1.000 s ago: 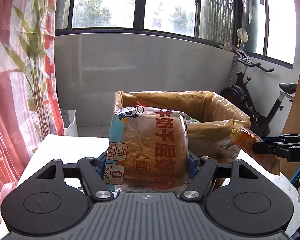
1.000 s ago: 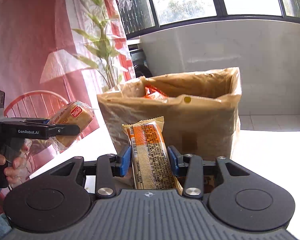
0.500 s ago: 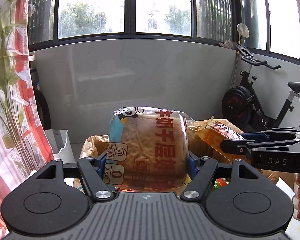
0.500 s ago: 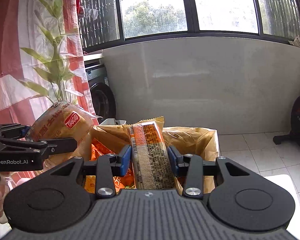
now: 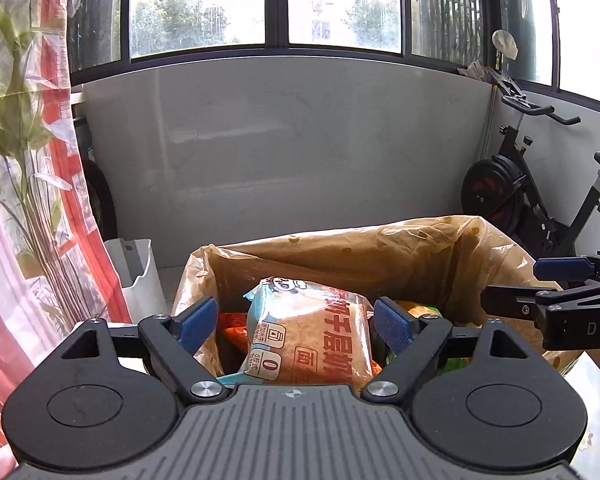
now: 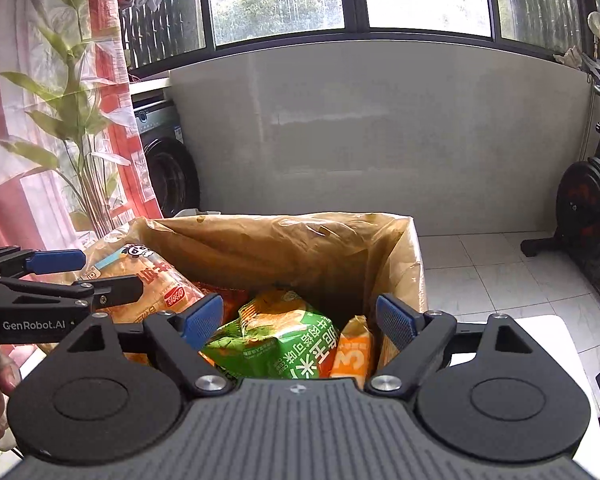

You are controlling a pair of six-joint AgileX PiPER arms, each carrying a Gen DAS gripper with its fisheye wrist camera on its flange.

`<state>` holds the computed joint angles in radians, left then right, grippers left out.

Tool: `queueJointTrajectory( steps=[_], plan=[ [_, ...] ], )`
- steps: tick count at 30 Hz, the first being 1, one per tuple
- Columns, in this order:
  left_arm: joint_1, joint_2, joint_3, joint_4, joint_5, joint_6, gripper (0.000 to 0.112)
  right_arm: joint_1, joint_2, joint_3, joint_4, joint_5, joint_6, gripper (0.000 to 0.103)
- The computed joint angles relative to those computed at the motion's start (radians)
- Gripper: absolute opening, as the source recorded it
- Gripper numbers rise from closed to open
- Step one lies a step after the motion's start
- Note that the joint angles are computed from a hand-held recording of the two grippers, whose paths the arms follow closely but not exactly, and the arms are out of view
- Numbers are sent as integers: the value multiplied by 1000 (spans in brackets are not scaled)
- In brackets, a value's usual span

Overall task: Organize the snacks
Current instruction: 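Release both items into the box and withdraw both tools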

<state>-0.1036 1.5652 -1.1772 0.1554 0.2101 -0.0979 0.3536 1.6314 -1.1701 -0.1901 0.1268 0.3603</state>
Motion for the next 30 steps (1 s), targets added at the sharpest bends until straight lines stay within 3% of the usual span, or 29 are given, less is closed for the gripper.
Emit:
queueJointTrajectory(
  steps=[4, 7, 10, 16, 23, 30],
  plan=[
    [-39, -113, 61, 287, 23, -282, 90, 37, -99, 60, -248, 13, 264, 96],
    [-89, -224, 137, 539, 54, -508, 96, 76, -189, 115, -462, 50, 499, 97],
    [-145, -343, 219, 699, 106, -673, 97, 127, -273, 166, -589, 103, 653, 98],
    [-182, -517, 284, 515, 219, -546, 97, 282, -416, 254, -818, 249, 921, 98],
    [-367, -700, 362, 674, 450, -749, 97, 482, -543, 343, -895, 440, 1045, 98],
    [-470, -804, 412, 694, 576, -800, 97, 651, -617, 414, -936, 578, 1167, 98]
  ],
)
